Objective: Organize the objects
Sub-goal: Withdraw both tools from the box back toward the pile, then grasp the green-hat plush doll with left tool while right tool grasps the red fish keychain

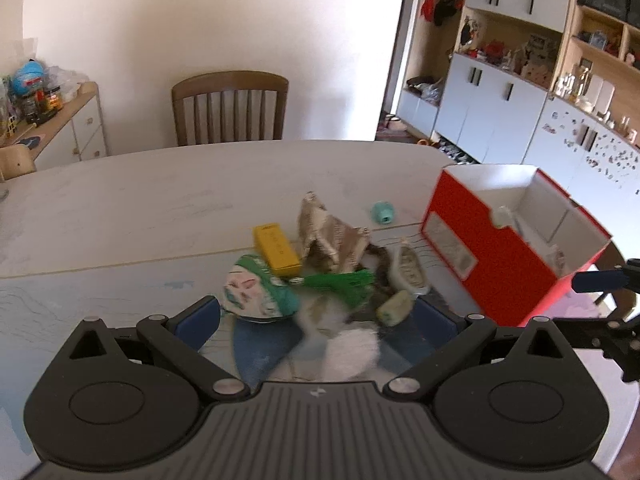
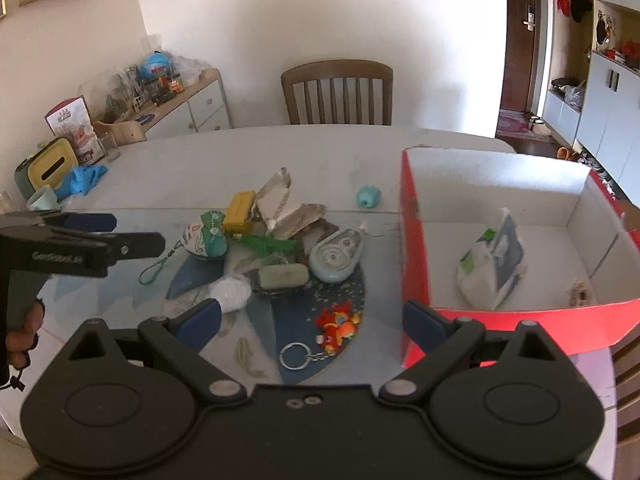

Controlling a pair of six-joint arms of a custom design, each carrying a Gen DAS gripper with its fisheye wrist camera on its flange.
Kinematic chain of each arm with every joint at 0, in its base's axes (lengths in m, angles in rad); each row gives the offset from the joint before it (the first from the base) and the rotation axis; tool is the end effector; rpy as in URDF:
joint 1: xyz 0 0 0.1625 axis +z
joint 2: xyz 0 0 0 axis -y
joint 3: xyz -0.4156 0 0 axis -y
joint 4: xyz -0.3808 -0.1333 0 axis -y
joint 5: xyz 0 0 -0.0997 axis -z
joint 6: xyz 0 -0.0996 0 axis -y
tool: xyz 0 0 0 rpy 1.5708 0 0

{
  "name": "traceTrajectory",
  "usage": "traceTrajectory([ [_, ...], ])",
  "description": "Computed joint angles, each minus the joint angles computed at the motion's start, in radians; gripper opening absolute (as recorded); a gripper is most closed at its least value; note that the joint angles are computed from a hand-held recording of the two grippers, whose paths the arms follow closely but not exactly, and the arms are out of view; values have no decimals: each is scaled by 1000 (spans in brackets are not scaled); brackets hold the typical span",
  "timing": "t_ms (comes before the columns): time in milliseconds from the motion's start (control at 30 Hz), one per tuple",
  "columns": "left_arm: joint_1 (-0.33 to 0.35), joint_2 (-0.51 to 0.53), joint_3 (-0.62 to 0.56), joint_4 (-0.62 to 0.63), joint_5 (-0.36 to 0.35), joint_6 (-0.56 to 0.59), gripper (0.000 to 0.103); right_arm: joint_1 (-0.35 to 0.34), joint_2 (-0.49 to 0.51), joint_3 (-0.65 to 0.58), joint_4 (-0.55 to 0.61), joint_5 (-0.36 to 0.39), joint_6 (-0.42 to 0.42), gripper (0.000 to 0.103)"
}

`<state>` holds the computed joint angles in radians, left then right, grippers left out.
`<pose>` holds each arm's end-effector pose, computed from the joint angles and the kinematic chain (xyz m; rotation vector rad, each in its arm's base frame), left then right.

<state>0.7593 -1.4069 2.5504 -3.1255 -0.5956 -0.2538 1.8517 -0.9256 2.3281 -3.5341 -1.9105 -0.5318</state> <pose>-0.0976 -0.3901 0.2146 0.3871 2.2730 -1.0289 0.2204 -0.4028 0.0926 0.9287 -2.4899 0.7014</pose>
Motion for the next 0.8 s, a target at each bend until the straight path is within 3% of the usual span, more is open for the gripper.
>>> traceTrajectory([
  [333, 132, 107, -56, -184, -41, 225, 103, 4, 156, -58, -86, -91, 21, 92],
  [800, 293, 225, -173, -229, -125, 437, 103, -3, 306, -137, -173, -204, 94, 79],
])
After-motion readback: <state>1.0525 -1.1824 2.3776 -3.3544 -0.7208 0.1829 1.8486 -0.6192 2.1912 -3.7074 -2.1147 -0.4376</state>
